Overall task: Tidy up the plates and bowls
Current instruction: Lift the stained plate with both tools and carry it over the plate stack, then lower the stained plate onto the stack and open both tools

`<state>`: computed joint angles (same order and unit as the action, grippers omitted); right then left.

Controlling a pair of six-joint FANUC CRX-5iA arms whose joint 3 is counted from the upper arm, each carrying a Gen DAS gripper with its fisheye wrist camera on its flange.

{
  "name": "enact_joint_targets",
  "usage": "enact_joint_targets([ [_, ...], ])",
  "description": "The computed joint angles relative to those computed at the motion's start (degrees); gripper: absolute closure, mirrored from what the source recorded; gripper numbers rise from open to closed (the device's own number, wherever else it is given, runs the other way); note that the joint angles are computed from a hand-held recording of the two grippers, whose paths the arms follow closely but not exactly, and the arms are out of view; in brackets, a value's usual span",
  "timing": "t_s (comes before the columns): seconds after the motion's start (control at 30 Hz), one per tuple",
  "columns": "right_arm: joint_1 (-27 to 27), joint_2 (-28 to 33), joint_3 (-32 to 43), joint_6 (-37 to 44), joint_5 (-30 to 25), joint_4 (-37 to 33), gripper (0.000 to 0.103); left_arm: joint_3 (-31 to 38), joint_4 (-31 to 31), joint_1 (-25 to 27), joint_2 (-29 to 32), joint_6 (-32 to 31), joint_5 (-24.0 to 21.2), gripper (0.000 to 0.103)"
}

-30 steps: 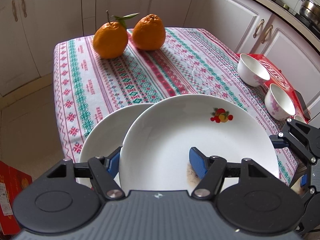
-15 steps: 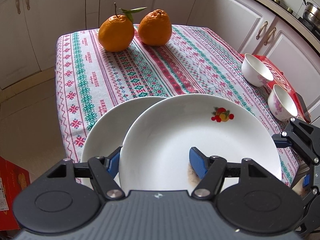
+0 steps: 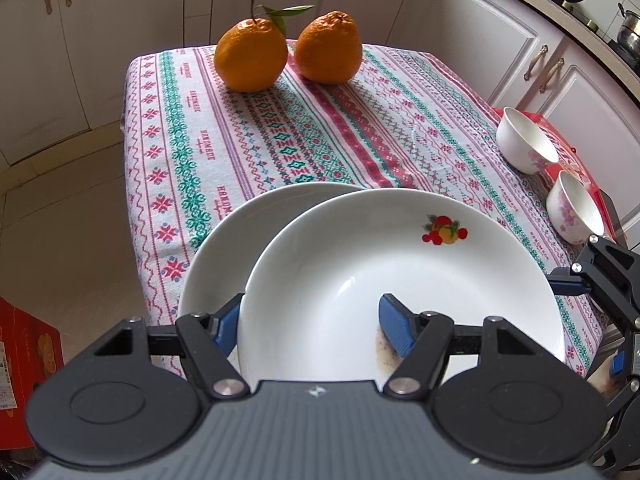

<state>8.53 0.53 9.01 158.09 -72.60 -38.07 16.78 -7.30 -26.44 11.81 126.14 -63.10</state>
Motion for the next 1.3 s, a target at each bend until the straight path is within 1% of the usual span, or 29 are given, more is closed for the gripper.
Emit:
enact_joint_targets([
  [0.73, 0.2, 0.7, 0.3, 2.1, -0.6, -0.7, 0.011, 0.1, -1.3, -0.3, -1.3, 2.0, -2.7, 0.034],
  [1.07, 0.4, 0.2, -0.6, 2.7, 0.0, -0.8, 0.011, 0.7, -3.6, -1.2, -2.1, 3.4, -3.5, 0.033],
  [1.17, 0.4, -0.2, -1.2, 3.4, 0.7, -0.8, 0.011, 0.5, -3.9, -1.4, -2.4, 4.0, -3.2, 0.032],
  [1.3, 0.5, -0.6, -1.7, 3.3, 1.5, -0.4, 0.011, 1.3, -5.0, -1.9, -2.0, 4.5, -4.0, 0.031],
])
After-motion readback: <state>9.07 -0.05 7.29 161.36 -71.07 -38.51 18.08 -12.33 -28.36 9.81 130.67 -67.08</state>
